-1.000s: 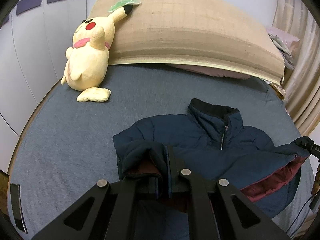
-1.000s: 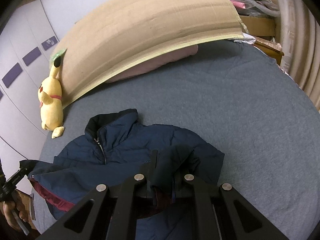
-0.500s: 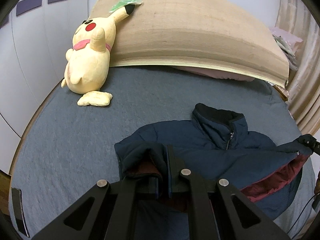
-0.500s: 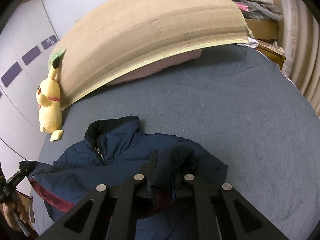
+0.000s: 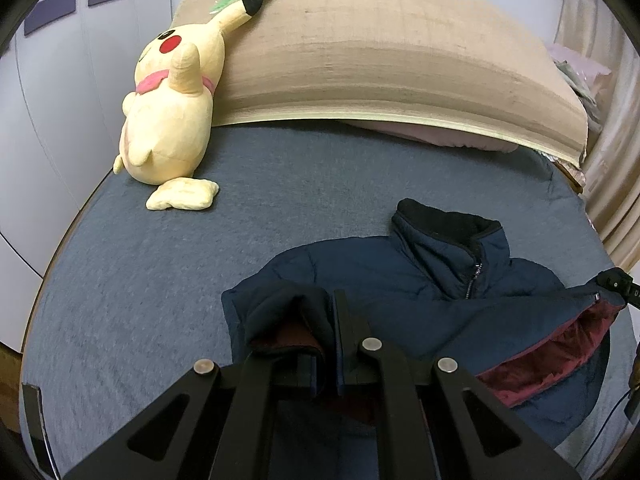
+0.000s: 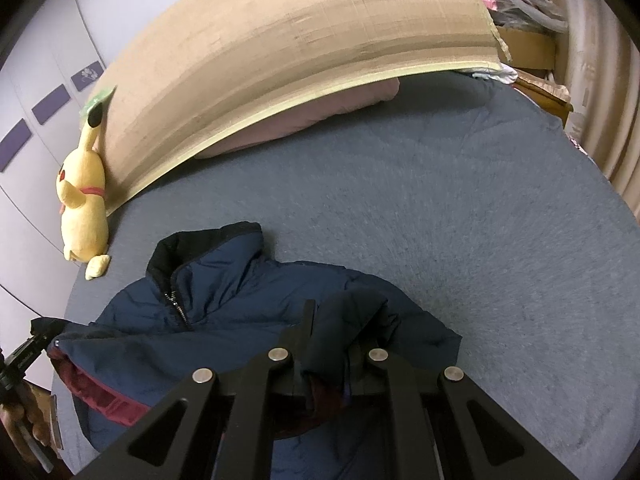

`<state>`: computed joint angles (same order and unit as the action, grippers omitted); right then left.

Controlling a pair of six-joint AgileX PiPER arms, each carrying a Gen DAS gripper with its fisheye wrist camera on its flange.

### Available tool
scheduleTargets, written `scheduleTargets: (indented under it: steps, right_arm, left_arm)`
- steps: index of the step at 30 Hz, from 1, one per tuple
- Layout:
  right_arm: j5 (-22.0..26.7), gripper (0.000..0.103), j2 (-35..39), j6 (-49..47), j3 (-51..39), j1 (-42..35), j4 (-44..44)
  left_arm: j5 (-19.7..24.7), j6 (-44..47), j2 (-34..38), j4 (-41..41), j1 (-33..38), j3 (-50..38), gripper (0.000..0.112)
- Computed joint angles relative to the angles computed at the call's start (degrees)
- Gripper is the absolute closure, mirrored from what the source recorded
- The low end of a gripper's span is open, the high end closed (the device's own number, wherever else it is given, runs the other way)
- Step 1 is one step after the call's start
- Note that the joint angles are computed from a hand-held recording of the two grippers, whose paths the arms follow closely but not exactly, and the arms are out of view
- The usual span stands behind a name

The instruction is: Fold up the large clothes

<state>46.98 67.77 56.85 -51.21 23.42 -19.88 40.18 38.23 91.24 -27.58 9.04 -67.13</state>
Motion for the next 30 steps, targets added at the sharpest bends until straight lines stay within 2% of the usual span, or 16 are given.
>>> scheduleTargets:
  steps: [7, 14, 21, 30]
  right_arm:
    - [-1.40, 0.093, 1.42, -2.17, -1.50, -1.75, 0.91]
    - [-2.07, 0.093, 6.72, -3.84, -4.70, -3.59, 1.49]
    - [-4.83, 0.093, 10.44, -5.10, -4.30, -5.81, 2.85]
    - [-7.15, 0.093, 12.95, -5.43, -3.60, -6.69, 3.05]
  left_arm:
    - [-0.10, -0.49, 1.63, 0.52, -0.27, -2.08, 0.105]
    - [-2.12, -5.75, 5.67, 5.23, -2.90, -4.98, 0.105]
    - [-4.40, -9.63, 8.60, 9.33, -5.25, -5.63, 0.105]
    - [-5.29, -11.16, 11.11, 11.50, -6.07, -6.96, 0.105]
